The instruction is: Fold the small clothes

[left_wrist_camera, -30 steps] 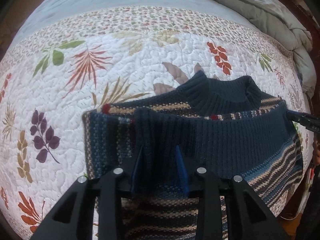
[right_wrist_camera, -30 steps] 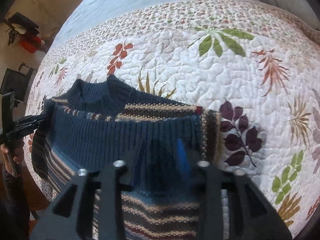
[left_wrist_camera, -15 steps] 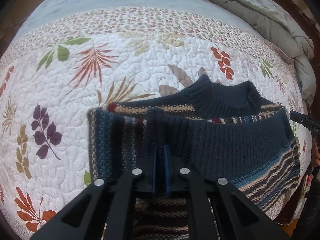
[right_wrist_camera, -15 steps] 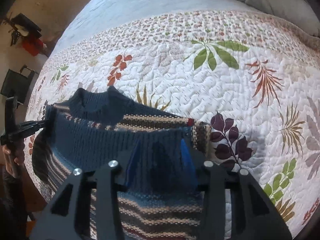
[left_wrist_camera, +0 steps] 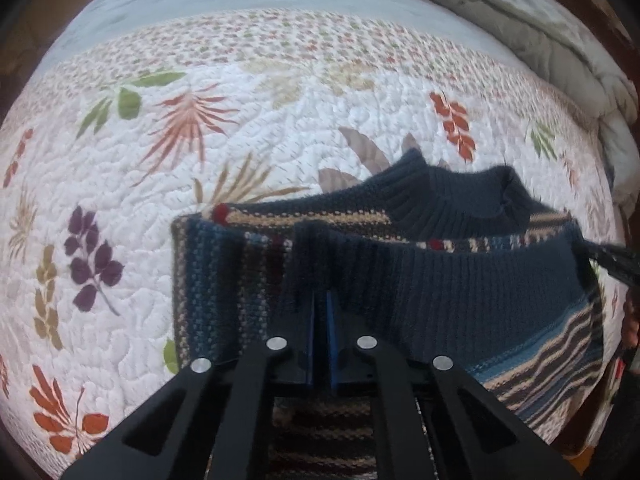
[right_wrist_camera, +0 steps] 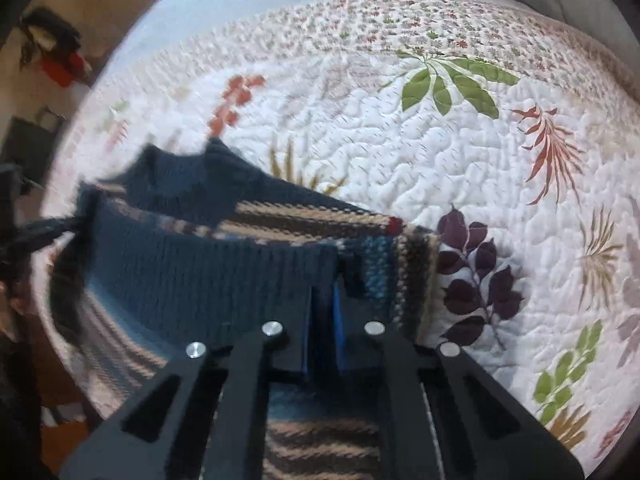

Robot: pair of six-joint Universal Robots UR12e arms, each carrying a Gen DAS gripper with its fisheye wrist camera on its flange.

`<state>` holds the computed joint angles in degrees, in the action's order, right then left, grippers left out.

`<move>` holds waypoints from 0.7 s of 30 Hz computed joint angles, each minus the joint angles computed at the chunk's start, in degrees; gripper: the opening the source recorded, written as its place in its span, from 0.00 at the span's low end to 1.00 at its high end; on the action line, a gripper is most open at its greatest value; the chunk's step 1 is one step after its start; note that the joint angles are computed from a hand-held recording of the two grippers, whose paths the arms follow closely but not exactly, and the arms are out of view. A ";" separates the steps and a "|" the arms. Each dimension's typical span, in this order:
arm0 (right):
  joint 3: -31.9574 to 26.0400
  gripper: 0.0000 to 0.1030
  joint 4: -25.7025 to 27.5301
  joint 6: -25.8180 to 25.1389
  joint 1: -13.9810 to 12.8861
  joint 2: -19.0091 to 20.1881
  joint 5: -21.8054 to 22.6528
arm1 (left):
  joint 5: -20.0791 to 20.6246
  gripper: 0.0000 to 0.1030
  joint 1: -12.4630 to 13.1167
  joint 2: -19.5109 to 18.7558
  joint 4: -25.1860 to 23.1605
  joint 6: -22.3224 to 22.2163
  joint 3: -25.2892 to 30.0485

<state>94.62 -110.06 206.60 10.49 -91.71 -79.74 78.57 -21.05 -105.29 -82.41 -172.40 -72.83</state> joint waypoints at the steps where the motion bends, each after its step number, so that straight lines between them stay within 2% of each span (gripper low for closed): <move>1: 0.17 0.07 -0.73 0.43 -0.07 -0.40 -0.20 | -0.28 0.04 0.14 0.24 0.72 -0.51 -0.09; 5: 1.15 0.06 -5.17 1.91 -1.18 -2.22 1.29 | -1.94 0.04 0.80 0.80 3.07 -1.98 0.44; 12: 0.48 0.06 -9.50 3.95 -1.87 -2.38 -0.80 | -3.18 0.04 1.63 0.34 6.09 -4.79 2.08; 17: -0.01 0.06 -11.09 4.65 -2.30 -0.83 -2.76 | 0.09 0.04 1.19 -0.96 8.32 -5.87 2.49; 21: -0.90 0.06 -6.62 5.07 -1.76 1.87 -4.28 | 5.19 0.04 -0.16 -2.75 6.26 -5.30 2.21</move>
<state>93.72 -116.69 211.67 8.73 -89.84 -84.02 83.76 -21.21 -108.04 -76.14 -177.70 -70.62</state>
